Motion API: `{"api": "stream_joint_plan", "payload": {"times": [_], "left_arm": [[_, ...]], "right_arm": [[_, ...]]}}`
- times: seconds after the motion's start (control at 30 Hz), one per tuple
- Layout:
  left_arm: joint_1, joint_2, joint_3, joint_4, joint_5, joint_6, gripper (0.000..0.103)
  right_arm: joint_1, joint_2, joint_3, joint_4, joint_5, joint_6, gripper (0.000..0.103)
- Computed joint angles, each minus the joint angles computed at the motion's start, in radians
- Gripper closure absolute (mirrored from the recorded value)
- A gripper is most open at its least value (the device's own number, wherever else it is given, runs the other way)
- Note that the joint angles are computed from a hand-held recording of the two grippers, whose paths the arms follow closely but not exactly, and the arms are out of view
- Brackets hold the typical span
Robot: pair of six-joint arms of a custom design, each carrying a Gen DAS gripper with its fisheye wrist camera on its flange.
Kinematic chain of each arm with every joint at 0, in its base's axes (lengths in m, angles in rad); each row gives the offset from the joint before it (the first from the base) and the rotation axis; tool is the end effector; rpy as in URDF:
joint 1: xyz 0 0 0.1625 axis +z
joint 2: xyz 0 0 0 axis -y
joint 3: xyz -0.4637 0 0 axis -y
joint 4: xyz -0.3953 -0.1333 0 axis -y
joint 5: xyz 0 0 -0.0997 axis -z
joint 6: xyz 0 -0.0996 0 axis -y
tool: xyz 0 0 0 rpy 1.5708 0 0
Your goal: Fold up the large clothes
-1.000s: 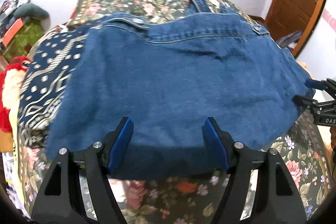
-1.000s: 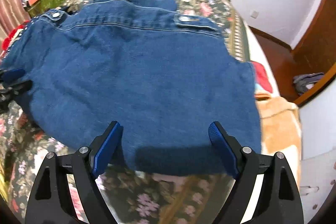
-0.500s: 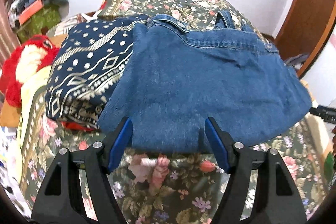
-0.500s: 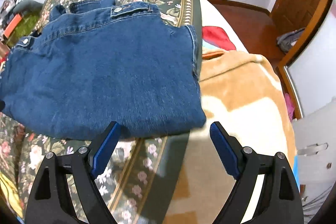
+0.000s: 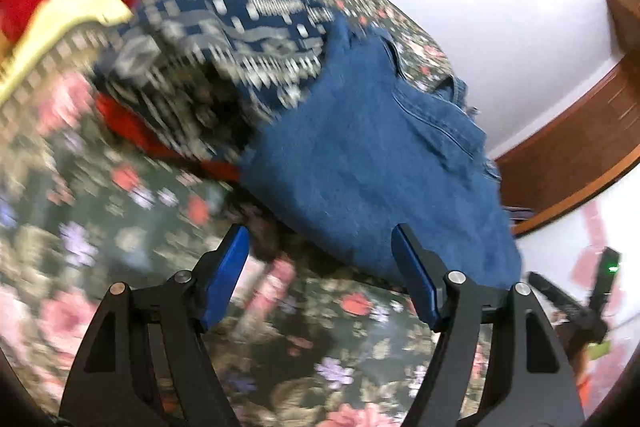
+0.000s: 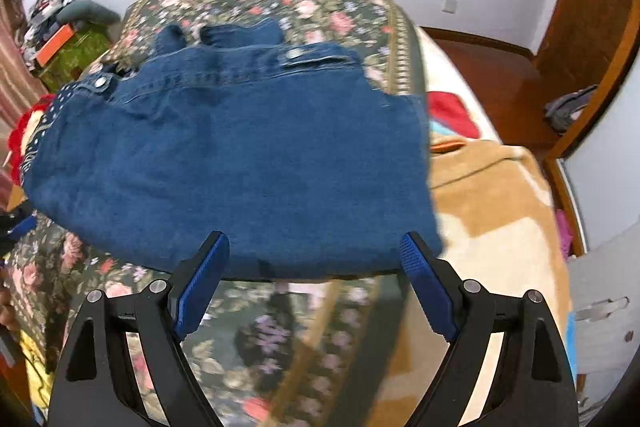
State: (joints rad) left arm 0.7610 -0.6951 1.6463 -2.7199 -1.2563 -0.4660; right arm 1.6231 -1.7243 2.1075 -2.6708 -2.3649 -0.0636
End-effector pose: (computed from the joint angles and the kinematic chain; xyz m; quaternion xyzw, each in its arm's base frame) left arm -0.3952 -0.6030 0.0644 0.1529 0.9710 -0.1712 0.0671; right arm 0.0840 -0.4129 0.4858 -0.0854 -0.8700 0.3214 0.3640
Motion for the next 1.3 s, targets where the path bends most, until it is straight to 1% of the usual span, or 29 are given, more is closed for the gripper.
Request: {"api": "stream_joint_plan", "payload": {"times": [0.03, 0.07, 0.13, 0.23, 0.37, 0.43, 0.47, 0.5, 0.57, 0.6, 0.63, 0.67, 0.7, 0.73, 0.77, 0.8, 0.83, 0.87, 0.93, 1.1, 1.17, 1.23, 1.3], "left_arm": [[0.007, 0.013, -0.005, -0.009, -0.032, -0.002, 0.031], [0.010, 0.025, -0.010, -0.016, -0.045, -0.002, 0.031], [0.014, 0.051, -0.029, -0.028, -0.055, 0.004, 0.031], [0.022, 0.093, -0.075, -0.022, -0.059, 0.018, 0.031], [0.041, 0.152, -0.146, -0.020, -0.074, 0.009, 0.031], [0.055, 0.185, -0.189, -0.003, -0.097, -0.013, 0.031], [0.064, 0.207, -0.224, 0.030, -0.111, -0.038, 0.032], [0.069, 0.220, -0.240, 0.034, -0.121, -0.054, 0.033], [0.071, 0.230, -0.247, 0.018, -0.128, -0.080, 0.041], [0.069, 0.230, -0.247, 0.012, -0.123, -0.084, 0.043], [0.061, 0.228, -0.243, 0.007, -0.109, -0.083, 0.047], [0.047, 0.223, -0.240, 0.017, -0.078, -0.082, 0.052], [0.034, 0.219, -0.237, 0.026, -0.052, -0.076, 0.056], [0.018, 0.213, -0.235, 0.037, -0.021, -0.061, 0.062], [-0.006, 0.208, -0.237, 0.058, 0.024, -0.038, 0.067], [-0.021, 0.205, -0.238, 0.065, 0.050, -0.022, 0.070], [-0.043, 0.200, -0.236, 0.061, 0.078, 0.009, 0.075], [-0.057, 0.197, -0.235, 0.057, 0.091, 0.026, 0.077], [-0.090, 0.188, -0.231, 0.033, 0.107, 0.053, 0.078], [-0.145, 0.148, -0.202, -0.053, 0.094, 0.112, 0.080], [-0.175, 0.129, -0.189, -0.081, 0.111, 0.173, 0.080], [-0.184, 0.092, -0.174, -0.093, 0.115, 0.227, 0.080], [-0.191, 0.070, -0.162, -0.104, 0.123, 0.252, 0.080]], "right_arm": [[0.001, 0.012, -0.002, 0.000, 0.002, -0.007, 0.018], [0.001, 0.025, -0.002, -0.006, -0.002, -0.018, 0.018], [0.005, 0.046, -0.002, -0.010, -0.012, -0.033, 0.018], [0.004, 0.071, -0.013, -0.003, -0.002, -0.054, 0.018], [0.000, 0.108, -0.032, -0.024, 0.004, -0.081, 0.018], [-0.006, 0.121, -0.039, -0.023, 0.010, -0.080, 0.018], [-0.006, 0.127, -0.041, -0.016, 0.008, -0.070, 0.018], [-0.008, 0.132, -0.043, -0.014, 0.004, -0.065, 0.018], [-0.005, 0.141, -0.043, -0.026, -0.006, -0.069, 0.018], [-0.002, 0.144, -0.041, -0.032, -0.010, -0.074, 0.018], [0.000, 0.145, -0.040, -0.036, -0.012, -0.079, 0.018], [0.002, 0.145, -0.039, -0.034, -0.012, -0.077, 0.018], [0.003, 0.144, -0.040, -0.028, -0.014, -0.076, 0.018], [0.005, 0.144, -0.040, -0.025, -0.017, -0.075, 0.018], [0.009, 0.144, -0.039, -0.021, -0.023, -0.071, 0.018], [0.011, 0.143, -0.040, -0.016, -0.026, -0.068, 0.018], [0.015, 0.142, -0.041, -0.009, -0.028, -0.062, 0.018], [0.019, 0.139, -0.040, -0.006, -0.029, -0.058, 0.018], [0.033, 0.134, -0.041, 0.001, -0.032, -0.048, 0.018], [0.092, 0.132, -0.054, 0.001, -0.062, -0.044, 0.018], [0.118, 0.137, -0.066, 0.000, -0.069, -0.044, 0.018], [0.135, 0.143, -0.078, -0.001, -0.062, -0.045, 0.018], [0.149, 0.156, -0.095, 0.010, -0.041, -0.041, 0.018]]}}
